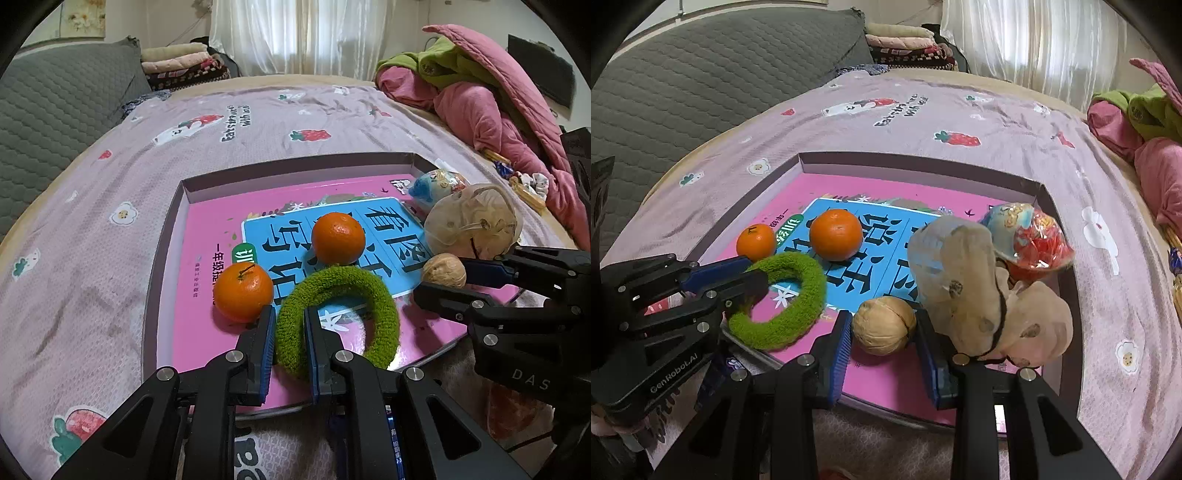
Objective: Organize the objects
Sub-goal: 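Lower the green ring into the tray while right tool lowers the walnut beside it, then open both tools, releasing the green ring and the walnut in the tray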
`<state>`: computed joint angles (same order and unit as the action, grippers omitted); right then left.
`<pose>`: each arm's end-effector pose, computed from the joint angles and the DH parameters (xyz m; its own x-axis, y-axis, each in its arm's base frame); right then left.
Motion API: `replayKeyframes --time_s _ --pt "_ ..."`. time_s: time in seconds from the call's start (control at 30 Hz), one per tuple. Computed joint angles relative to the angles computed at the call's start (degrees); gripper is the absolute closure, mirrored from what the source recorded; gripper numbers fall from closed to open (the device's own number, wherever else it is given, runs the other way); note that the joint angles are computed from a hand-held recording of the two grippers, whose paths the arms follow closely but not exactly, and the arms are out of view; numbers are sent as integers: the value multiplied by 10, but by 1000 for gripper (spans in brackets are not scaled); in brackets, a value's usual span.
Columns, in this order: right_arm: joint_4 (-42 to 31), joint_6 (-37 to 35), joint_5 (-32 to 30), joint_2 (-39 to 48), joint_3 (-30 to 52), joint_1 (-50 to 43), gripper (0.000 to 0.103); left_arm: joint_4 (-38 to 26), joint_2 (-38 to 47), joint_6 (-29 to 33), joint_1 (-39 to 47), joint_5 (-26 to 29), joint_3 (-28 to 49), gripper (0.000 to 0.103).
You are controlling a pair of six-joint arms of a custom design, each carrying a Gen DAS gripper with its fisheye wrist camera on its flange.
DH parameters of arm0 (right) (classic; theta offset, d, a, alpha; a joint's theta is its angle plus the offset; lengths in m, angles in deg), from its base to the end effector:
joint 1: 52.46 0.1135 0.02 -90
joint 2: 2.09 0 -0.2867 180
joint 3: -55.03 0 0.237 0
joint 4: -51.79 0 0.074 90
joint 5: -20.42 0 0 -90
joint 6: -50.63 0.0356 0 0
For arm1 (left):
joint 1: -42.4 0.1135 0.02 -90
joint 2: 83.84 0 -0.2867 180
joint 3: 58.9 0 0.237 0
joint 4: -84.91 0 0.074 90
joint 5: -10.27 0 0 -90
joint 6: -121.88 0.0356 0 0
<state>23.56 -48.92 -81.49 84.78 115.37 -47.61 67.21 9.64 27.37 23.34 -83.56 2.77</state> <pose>0.2776 0.0309 0.2050 -0.7691 -0.2282 -0.5970 -0.3336 0.9401 0.0705 0.2937 -0.0990 0.1915 -0.7390 0.1723 -0.6513 0.2274 0.9738 -0.0004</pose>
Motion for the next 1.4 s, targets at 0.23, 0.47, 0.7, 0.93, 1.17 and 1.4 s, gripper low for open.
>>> replayKeyframes --time_s 0.23,0.47,0.7,0.93,1.17,1.4 --pt "-6 3 4 6 5 -1 69 2 6 0 -2 -4 3 87" --pt "-13 5 5 7 9 -3 69 -8 6 -3 2 10 8 85" --pt "-21 5 9 2 11 0 63 -10 -8 -1 7 24 2 79" --pt "-23 -3 13 -15 9 4 56 -10 -34 0 14 32 -10 67" --pt "-35 -7 7 -43 12 1 55 -21 -76 0 26 48 -22 61" --pt "-39 -16 6 -81 11 3 50 -27 -111 -2 24 50 -31 54"
